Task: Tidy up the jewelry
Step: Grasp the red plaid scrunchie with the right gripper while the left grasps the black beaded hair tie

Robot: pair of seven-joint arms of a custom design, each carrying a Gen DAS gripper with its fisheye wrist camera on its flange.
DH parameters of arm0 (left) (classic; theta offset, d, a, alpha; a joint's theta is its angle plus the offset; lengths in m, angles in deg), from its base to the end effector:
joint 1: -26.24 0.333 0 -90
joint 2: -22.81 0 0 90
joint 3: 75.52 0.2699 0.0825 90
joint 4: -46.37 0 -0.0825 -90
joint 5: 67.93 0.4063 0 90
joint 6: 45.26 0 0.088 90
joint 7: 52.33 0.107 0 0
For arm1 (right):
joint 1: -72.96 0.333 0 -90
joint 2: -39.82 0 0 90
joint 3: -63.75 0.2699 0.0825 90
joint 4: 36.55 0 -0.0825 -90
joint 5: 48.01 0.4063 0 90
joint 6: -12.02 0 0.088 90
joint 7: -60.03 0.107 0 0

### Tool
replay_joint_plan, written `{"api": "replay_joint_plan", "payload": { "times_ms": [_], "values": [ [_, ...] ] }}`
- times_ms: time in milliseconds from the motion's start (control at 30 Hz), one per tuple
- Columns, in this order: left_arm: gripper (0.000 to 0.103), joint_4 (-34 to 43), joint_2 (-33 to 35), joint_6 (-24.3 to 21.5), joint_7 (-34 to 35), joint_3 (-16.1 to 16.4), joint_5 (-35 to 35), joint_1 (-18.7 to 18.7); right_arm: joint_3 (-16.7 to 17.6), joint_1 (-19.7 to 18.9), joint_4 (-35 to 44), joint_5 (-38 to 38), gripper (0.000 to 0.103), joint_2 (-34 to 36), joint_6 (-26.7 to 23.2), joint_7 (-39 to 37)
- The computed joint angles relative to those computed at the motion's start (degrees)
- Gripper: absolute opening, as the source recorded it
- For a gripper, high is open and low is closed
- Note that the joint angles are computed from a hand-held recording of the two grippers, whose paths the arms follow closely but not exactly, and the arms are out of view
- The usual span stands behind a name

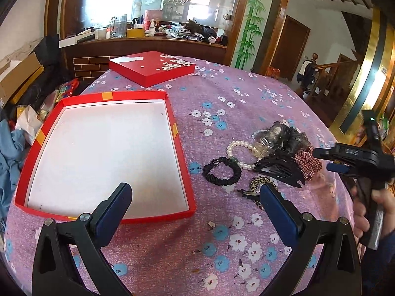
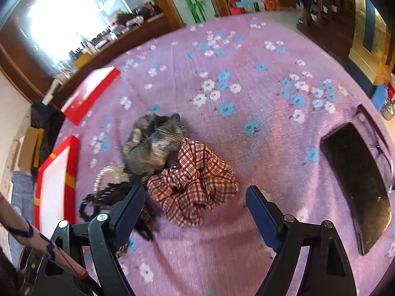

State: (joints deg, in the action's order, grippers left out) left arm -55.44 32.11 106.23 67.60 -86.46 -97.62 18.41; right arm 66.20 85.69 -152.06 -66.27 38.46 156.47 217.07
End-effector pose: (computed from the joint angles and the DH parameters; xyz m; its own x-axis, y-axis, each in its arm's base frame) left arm 0.6391 -0.1966 0.4904 -0.5028 -0.8495 0.1600 -0.6628 0.2601 -0.7022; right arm 0.5882 0.1628 0.4654 -0.5456 -0.7754 -0.3180 -0.6355 0.6301 -0.4463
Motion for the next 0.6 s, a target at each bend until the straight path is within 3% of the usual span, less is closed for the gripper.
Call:
{"api": "replay_joint_plan", "payload": {
  "times_ms": [100,167,233,267,300,333,400,533,600],
  "values": [
    [0.103,1.16,0.89,-0.74,-0.95,0.22,0.96,-0.06,-0.02,0.00,2.90,0.56,0.087,2.99,-1.93,-0.70],
    [0.103,2.45,1.71,-2.03,-1.02,0.19,1.12,0.07,-0.01,0.02,4.88,0.78,0.079,4.80,-3.40,-1.79],
    [0.103,4.28,2.79,-3.91,-0.66,-0.02,0.73,0.30,0.04,0.06,6.00,0.90,0.051,6.27,-3.55,-2.74],
    [0.103,5.70,3.60,-5.31,-0.27,-0.22,0.28,0.46,-0.05,0.44,6.70,-1.66,0.045,6.71,-4.64,-1.59],
    [0.103,6.75,4.23,-6.44,-0.07,-0.38,0.01,0.52,-0.13,0.64,6.83,-3.23,0.025,6.80,-4.84,-1.09],
    [0.101,8.62,5.36,-8.33,-0.34,-0.43,0.17,0.50,-0.21,0.47,5.69,-3.21,0.016,6.30,-2.86,-1.18],
    [0.094,13.96,8.61,-13.30,-1.32,-0.67,0.59,0.40,-0.71,0.02,1.58,-4.51,0.012,4.17,3.19,1.72],
    [0.080,25.65,16.42,-20.78,-5.72,-0.27,5.77,-1.86,-0.91,-2.61,-6.08,-25.10,0.012,-0.71,11.73,21.87],
    [0.071,32.05,20.75,-24.20,-7.40,-0.07,8.86,-3.31,-2.25,-3.35,-9.41,-26.99,0.012,-2.60,17.58,26.31]
  ]
}}
